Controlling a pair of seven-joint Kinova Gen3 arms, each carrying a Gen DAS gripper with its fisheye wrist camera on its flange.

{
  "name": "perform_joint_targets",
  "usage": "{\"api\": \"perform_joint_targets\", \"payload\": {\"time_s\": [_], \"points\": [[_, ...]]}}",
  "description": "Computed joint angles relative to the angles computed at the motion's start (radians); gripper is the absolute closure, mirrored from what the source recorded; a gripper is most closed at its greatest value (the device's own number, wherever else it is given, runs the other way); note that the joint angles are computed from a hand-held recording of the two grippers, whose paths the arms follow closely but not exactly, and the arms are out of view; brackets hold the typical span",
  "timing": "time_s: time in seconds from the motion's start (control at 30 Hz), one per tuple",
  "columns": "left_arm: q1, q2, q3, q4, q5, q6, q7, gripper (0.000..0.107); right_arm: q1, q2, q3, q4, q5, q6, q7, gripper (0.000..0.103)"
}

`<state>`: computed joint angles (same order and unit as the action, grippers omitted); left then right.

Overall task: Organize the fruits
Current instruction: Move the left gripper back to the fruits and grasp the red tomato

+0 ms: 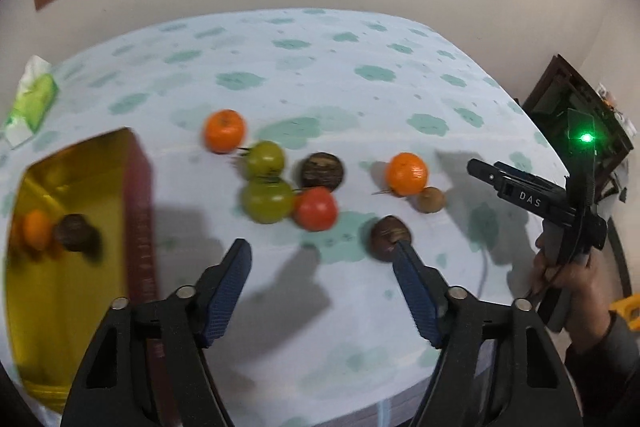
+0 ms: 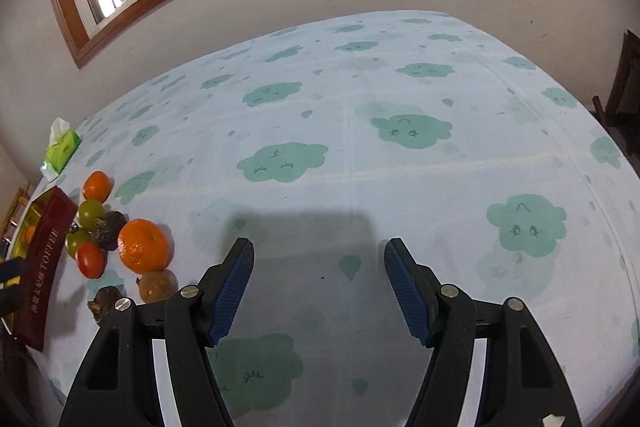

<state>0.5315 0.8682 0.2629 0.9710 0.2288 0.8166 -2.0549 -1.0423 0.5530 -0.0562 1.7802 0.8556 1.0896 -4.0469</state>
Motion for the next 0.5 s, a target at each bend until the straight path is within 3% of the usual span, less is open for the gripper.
{"api": "perform_joint_targets", "payload": {"time_s": [0.13,0.37,0.5], "points": [[0.041,0.062,-0.015,-0.105,-0.015,0.081,0.04,0.058,-0.011,-0.013,0.006,0.038,0.037,-0.031,-0.063,0.037],[0.066,0.199,-0.048,-0.35,0.012,0.254,0.225,0.062,-0.014,-0.024,-0.006,0.071,0.09,-0.052,-0.123,0.036],[0.083,0.241,-0.066,-0.431,0.003,0.292,0.275,0.063,-0.011,-0.028,-0.013,0.083,0.111,-0.062,-0.141,0.036]]}}
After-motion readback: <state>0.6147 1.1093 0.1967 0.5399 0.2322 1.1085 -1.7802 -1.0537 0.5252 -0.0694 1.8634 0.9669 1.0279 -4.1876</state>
